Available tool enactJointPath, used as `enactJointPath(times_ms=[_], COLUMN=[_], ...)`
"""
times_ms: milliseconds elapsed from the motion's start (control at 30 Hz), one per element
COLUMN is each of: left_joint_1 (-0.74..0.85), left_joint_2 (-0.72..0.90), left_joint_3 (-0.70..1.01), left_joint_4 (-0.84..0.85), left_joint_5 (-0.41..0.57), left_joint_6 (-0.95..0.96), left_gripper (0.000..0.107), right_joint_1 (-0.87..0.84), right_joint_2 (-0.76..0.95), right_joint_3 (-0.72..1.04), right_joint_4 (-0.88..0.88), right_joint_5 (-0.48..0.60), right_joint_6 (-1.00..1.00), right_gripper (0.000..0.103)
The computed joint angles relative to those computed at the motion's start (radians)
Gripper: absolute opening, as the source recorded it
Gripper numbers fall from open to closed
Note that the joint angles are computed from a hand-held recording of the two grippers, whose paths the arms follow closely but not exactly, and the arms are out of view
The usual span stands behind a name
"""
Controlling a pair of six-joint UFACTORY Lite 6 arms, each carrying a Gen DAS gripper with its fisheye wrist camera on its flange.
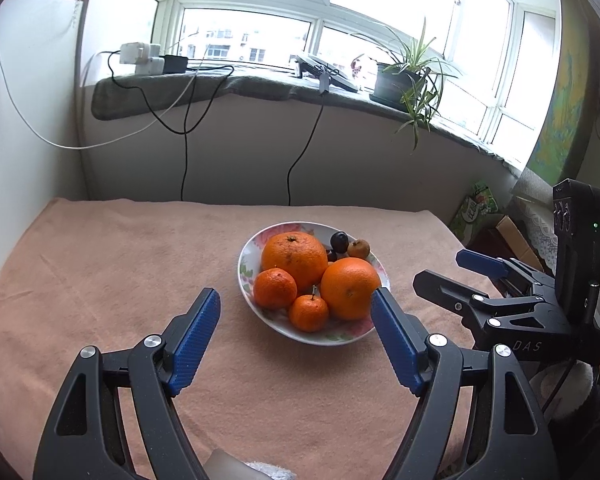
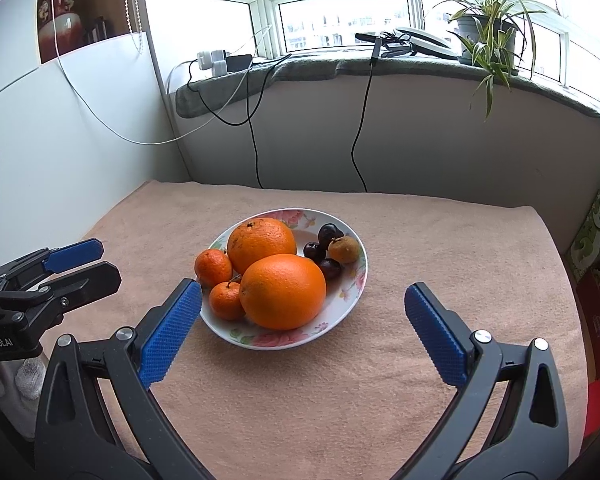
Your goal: Organize fruits
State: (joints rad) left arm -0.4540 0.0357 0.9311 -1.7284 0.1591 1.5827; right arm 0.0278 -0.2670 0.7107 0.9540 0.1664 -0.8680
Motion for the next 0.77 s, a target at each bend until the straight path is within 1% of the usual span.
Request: enactJointPath(times_ms=[467,567,633,767], left_joint_1=[-0.001,0.005,0.000,0.008], left_joint_2=[-0.011,-0.014,-0.015,-0.009], left_joint_3=[-0.009,-0.017,-0.023,-0.028], left_joint_4=[-0.026,-0.080,-0.156,-0.185], left_joint_5=[-0.003,0.009,0.003,0.014], left_joint_6=[0.027,0.091,0.171,0.205], left_gripper=[0.078,0.078,0.078,0.078], right_joint_1=[0.011,0.012,0.009,-0.005], right_joint_2=[0.002,0.005,0.010,0.020], right_joint_3=[0.002,0.003,0.005,0.001], right_joint_4=[-0.045,-0.045,-0.027,0.034], right_joint_5=[-0.006,-0.007,-0.006,-0.010], right_joint_6=[0.053,0.056,0.040,-0.019], right_gripper=[0.103,0.103,0.103,0.103])
